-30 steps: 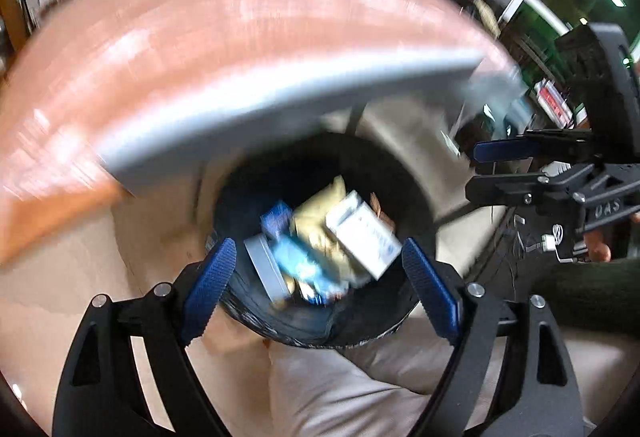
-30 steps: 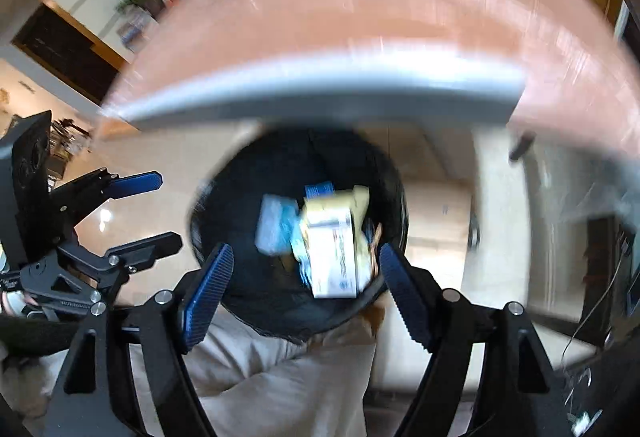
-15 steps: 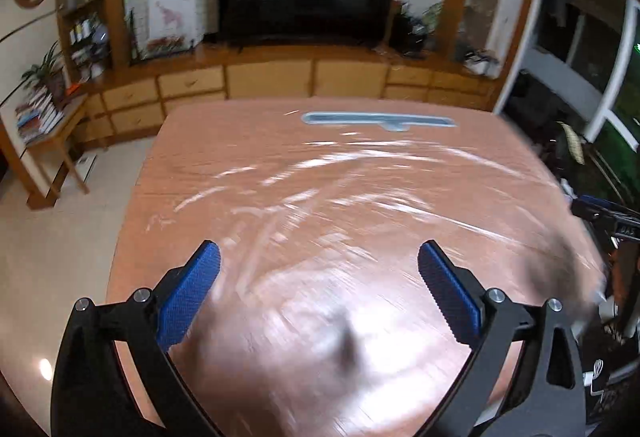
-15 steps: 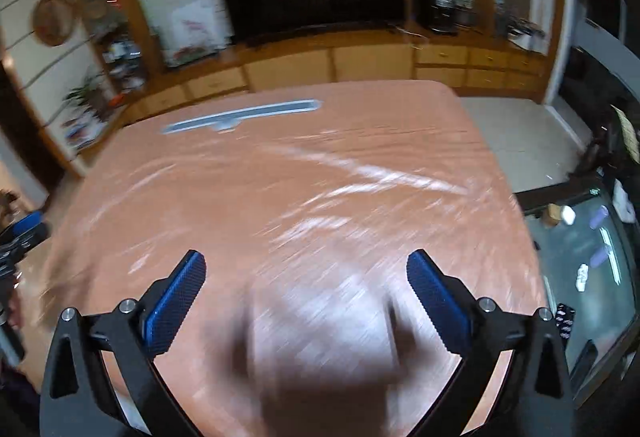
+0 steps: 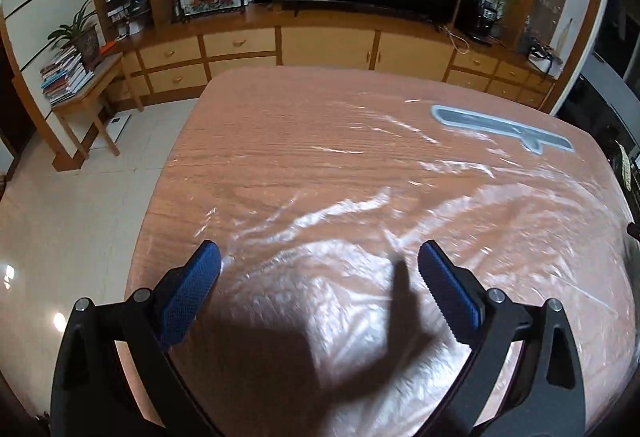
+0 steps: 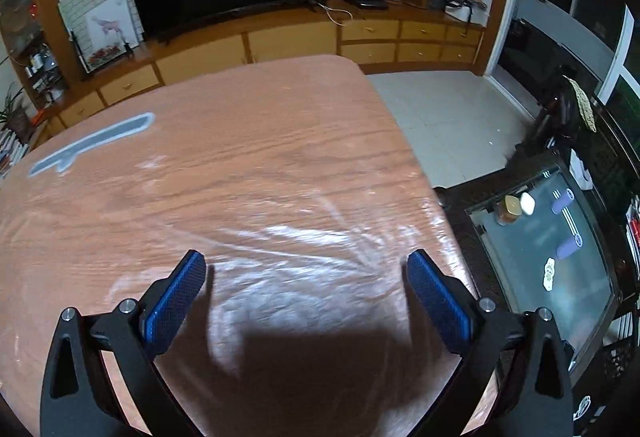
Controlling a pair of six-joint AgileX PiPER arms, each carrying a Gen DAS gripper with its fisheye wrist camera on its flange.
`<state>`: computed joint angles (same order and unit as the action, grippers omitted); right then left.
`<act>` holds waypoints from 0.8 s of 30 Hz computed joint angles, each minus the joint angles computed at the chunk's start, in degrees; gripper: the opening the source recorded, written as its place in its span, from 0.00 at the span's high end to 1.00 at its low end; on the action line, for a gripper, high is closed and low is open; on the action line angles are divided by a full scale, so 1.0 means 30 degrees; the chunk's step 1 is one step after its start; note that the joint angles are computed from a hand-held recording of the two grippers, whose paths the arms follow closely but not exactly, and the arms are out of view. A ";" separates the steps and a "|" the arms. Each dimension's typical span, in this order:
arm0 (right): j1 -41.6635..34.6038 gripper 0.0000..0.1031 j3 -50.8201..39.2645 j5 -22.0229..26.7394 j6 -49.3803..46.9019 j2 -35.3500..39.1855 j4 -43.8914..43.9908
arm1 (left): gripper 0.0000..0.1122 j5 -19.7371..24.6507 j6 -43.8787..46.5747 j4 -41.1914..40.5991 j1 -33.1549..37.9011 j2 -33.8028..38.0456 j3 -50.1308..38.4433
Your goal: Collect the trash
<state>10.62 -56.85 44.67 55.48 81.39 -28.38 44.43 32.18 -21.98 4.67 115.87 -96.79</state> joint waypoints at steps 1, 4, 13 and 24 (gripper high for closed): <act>-0.0196 0.04 0.0107 -0.0148 -0.0021 0.0089 0.0022 | 0.11 0.0177 -0.0142 0.0043 0.0026 0.0227 -0.0259; -0.0215 0.04 0.0406 -0.0412 0.0398 0.0170 -0.0766 | 0.11 -0.0247 -0.0219 0.0490 -0.0195 0.0124 -0.0009; -0.0369 0.04 0.0325 -0.0452 -0.0007 0.0332 -0.0699 | 0.10 -0.0345 -0.1045 0.1636 -0.0596 0.0395 -0.0279; -0.0354 0.04 0.0335 -0.0441 0.0004 0.0317 -0.0704 | 0.10 -0.0317 -0.1048 0.1648 -0.0583 0.0460 -0.0365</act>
